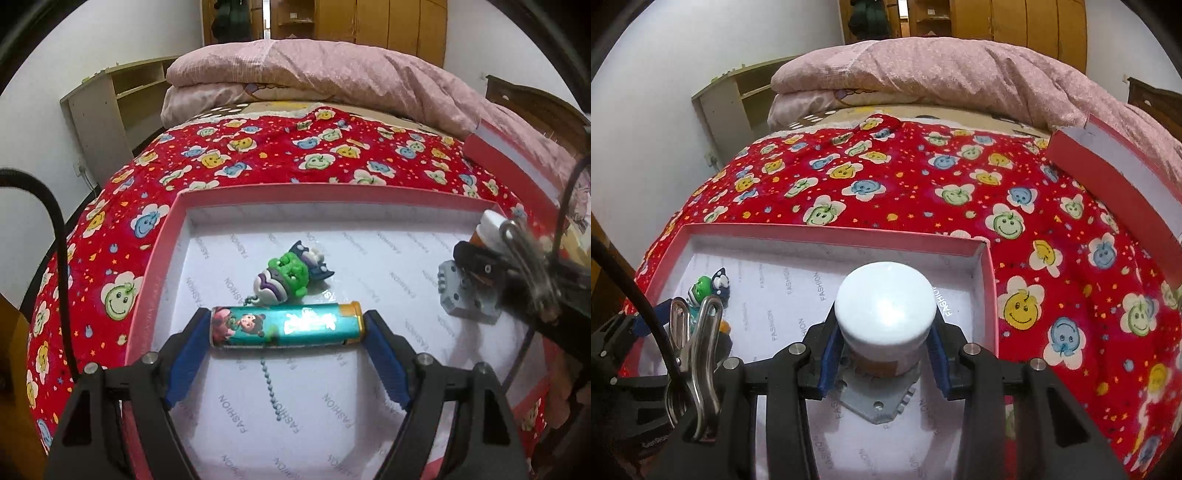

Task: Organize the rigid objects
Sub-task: 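Set white jar on grey plate with right gripper while left gripper lays teal tube in box, then withdraw both grippers from box toward wooden disc and red ornament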

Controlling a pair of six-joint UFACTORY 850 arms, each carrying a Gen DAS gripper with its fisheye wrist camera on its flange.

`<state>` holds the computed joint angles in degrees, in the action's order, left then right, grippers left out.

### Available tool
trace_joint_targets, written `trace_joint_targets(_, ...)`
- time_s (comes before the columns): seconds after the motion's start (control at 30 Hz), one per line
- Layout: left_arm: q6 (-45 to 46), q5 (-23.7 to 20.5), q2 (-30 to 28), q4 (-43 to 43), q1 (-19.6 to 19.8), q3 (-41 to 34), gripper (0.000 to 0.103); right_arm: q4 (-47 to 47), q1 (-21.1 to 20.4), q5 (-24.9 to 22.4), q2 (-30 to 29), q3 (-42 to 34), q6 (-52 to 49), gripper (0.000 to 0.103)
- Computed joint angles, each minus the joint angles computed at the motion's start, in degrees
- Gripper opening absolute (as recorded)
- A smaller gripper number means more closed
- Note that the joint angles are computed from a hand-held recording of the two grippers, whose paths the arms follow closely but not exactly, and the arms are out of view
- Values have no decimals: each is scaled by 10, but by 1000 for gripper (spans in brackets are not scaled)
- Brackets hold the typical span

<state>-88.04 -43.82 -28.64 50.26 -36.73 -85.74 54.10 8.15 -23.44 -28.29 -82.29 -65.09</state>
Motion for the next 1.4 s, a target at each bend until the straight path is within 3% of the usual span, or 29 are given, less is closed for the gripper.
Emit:
trace_joint_targets(0.47,-4,-3,-4,8,-1,-3,90,6,-3,-9,-8,-8,-7,43)
trace_joint_targets(0.7,7,1,3,-5,2,0,90,8,3,1,-2,1,-26,61)
trace_joint_targets(0.83,-35,11,29,8,2,26,90,28,3,-12,-5,-3,-54,74)
trace_joint_targets(1.1,-45,-16,54,30,-15,47,90,119,-6,-22,20,18,-125,79)
trace_joint_targets(1.4,-46,-37,81,37,-47,61,90,141,-24,-37,83,68,-155,79)
